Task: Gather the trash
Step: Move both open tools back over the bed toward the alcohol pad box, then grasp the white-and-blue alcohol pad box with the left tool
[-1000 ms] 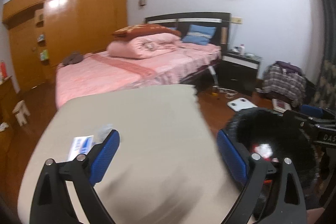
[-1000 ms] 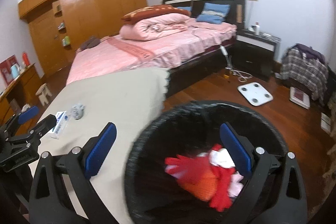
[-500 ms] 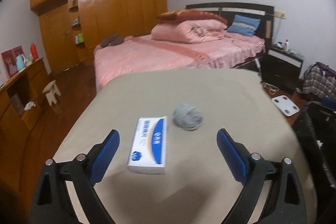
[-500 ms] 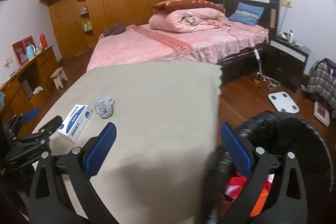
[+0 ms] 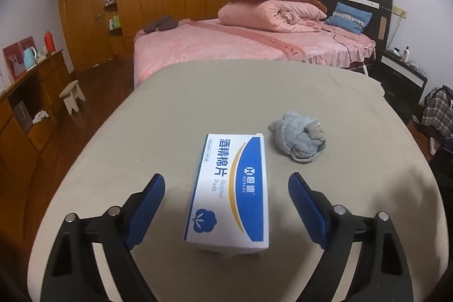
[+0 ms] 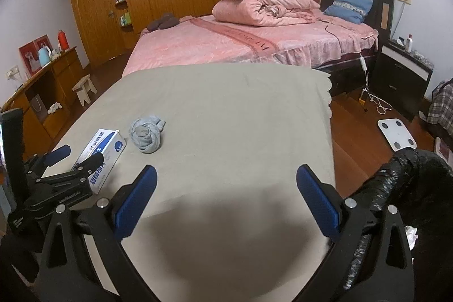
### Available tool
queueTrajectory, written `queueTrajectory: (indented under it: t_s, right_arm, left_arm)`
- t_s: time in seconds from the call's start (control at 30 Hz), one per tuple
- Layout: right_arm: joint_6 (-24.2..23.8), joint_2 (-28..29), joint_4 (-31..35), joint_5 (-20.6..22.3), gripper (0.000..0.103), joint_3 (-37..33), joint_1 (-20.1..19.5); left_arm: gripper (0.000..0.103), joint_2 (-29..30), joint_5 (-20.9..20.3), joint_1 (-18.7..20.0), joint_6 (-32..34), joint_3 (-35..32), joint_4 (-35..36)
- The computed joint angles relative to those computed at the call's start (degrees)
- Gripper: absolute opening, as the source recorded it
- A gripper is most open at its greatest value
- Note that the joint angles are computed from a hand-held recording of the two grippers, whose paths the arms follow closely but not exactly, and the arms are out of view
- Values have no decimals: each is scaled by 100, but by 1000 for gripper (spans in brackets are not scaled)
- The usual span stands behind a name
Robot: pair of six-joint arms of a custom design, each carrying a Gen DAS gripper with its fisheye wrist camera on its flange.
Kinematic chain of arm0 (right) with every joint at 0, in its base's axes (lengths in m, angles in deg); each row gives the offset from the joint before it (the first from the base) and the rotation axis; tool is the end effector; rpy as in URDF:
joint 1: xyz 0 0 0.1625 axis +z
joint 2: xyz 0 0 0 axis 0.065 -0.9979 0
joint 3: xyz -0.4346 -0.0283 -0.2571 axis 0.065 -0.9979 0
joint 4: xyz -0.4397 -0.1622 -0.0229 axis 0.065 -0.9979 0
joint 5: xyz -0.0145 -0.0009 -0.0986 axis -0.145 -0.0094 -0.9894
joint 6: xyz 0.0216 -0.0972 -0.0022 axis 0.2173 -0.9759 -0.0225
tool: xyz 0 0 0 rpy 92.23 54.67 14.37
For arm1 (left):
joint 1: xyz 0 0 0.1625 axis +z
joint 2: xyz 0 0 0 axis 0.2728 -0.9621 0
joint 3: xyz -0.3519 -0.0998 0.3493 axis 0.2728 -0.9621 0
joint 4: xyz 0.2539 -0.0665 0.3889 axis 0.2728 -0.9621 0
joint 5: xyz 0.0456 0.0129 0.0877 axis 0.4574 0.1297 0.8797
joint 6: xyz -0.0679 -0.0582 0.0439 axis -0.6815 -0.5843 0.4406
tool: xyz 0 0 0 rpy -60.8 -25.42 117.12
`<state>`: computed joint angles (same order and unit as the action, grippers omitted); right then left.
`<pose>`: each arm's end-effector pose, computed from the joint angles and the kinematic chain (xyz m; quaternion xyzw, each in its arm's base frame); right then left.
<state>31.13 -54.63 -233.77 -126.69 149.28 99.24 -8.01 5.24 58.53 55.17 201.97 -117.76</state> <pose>0.1760 -0.4877 -0.0306 0.0167 -0.8294 0.4362 0.3488 0.0181 -0.5995 0.1288 0.3339 0.8471 -0.3001 0.2844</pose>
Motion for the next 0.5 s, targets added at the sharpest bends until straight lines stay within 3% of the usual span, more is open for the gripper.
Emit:
queueTrajectory:
  t_s: [0.23, 0.5]
  right_arm:
    - [58, 49, 170, 98, 96, -92, -80]
    - [71, 69, 263, 150, 96, -162, -113]
  left_arm:
    - [79, 3, 41, 72, -203, -169, 527]
    - [57, -40, 61, 150, -417, -294, 1119]
